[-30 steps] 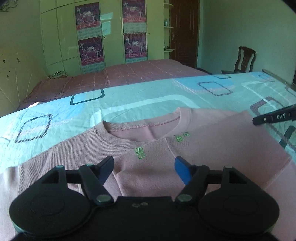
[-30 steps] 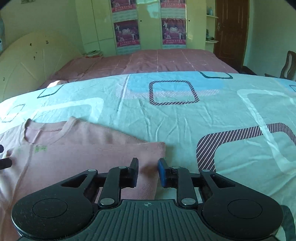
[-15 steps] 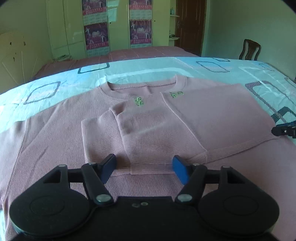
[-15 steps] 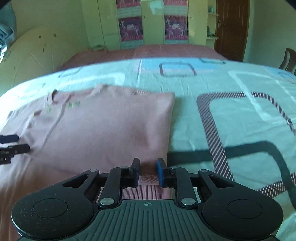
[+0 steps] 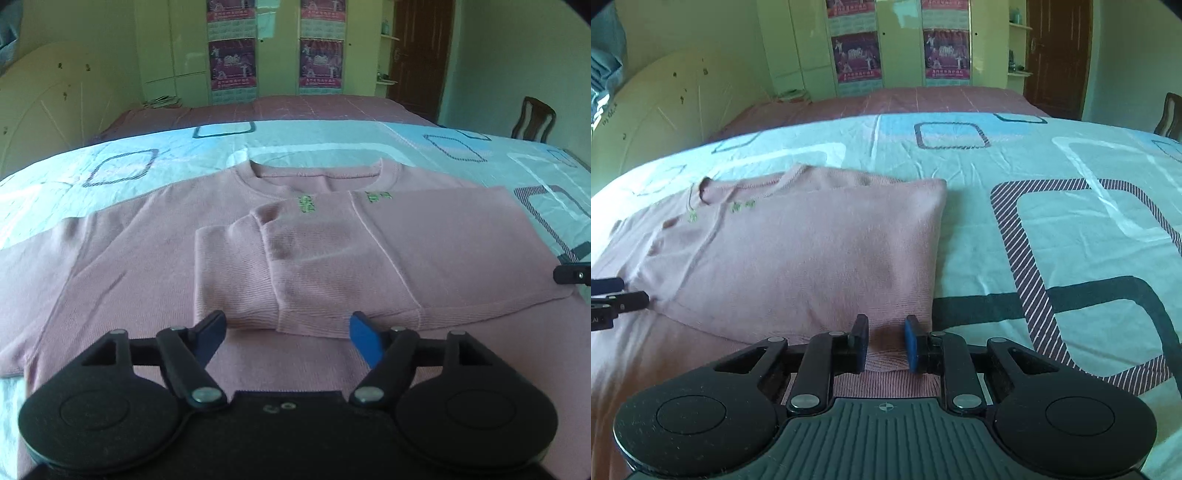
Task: Fold small clothes
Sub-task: 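Move the left tool to the other sleeve cuff and close on it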
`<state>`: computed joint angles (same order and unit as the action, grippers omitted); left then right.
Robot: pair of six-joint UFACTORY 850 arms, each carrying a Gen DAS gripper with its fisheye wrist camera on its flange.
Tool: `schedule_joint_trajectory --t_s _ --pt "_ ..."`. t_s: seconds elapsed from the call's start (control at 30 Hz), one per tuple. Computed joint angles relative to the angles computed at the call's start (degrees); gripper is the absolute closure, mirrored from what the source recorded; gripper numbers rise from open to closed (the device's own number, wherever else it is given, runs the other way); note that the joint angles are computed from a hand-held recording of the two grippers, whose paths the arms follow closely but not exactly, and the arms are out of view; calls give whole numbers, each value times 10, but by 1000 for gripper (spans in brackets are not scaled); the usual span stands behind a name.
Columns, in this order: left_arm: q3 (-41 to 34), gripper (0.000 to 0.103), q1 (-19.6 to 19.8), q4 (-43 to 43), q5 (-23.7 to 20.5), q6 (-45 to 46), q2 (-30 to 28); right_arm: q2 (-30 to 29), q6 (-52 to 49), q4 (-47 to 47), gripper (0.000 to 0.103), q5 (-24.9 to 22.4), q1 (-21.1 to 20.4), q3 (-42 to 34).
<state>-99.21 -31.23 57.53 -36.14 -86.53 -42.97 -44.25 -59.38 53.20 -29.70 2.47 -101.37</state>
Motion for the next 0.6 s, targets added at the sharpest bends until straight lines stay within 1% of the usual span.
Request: schedule_joint_trajectory --t_s 0.03,0.17,0.2,0.23,0.27,0.3,0.33,0.37,0.4,0.47,0.53,0.57,0.6 --pt "15 20 -2 20 -13 -35 11 2 -8 13 82 1 -1 5" --pt "110 19 3 90 -51 -177 82 11 -28 45 82 5 0 21" --pt "146 22 8 111 -60 -226 108 15 -27 48 82 8 2 24" --pt "178 28 14 126 -66 -268 133 20 -28 55 81 11 4 30" --pt "211 31 24 135 -70 -308 158 27 -34 67 76 18 6 38" --pt "247 35 35 148 -76 -356 185 36 -53 89 57 32 10 51" --pt "285 36 46 165 -85 -409 212 45 -77 116 48 45 14 64" --pt "323 37 59 176 -92 -456 239 53 -99 145 44 52 18 76" --pt "351 38 70 180 -98 -487 259 59 -104 162 44 54 21 85" --pt "414 39 102 185 -100 -545 304 70 -75 163 44 65 32 99" --pt "465 41 138 196 -78 -588 340 84 -37 142 53 101 51 117" --pt "490 42 160 206 -62 -614 359 89 -12 127 57 112 59 123" --pt "513 44 181 225 -45 -651 374 95 11 119 57 121 68 129"
